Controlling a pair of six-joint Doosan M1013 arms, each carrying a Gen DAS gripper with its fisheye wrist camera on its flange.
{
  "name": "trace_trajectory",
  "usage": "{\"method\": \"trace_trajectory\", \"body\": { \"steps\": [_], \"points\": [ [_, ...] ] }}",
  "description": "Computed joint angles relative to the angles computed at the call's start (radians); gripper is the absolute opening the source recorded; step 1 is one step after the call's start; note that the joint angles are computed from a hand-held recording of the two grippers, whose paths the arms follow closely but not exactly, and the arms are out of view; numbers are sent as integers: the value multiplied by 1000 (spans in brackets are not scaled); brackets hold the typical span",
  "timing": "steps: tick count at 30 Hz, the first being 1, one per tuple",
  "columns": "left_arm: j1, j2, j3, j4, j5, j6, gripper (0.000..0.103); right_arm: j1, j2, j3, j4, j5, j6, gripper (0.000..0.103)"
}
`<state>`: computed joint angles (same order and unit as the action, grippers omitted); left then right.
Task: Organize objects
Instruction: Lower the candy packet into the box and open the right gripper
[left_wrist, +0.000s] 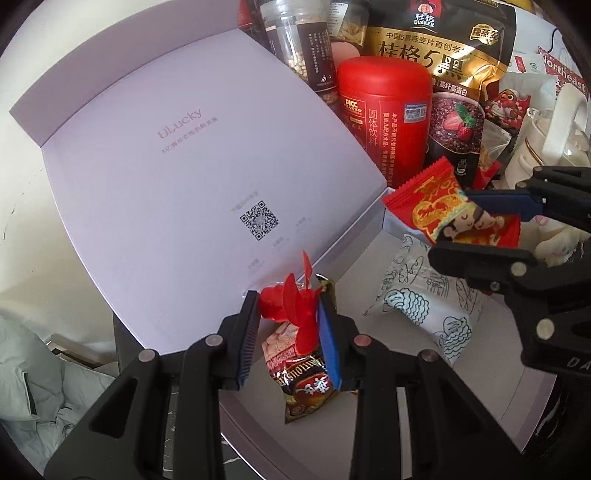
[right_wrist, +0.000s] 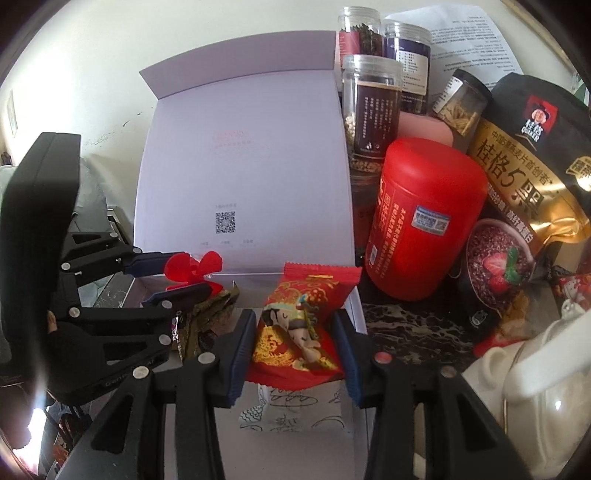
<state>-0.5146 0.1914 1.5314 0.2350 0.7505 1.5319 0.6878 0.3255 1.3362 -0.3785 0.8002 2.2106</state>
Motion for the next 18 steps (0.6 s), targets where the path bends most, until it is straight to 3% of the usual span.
{"method": "trace_trajectory", "body": {
  "steps": [4,12,18],
  "points": [
    [-13,-2,12,41,-15,-16,30,-8,9,-3,19,15,-4,43],
    [-6,-5,22,-9,-18,6,30,-13,21,-11,38,46,-2,44],
    [-21,-22,40,52,-31,-36,30,-5,20,-15,23,57,10,44]
  ]
}}
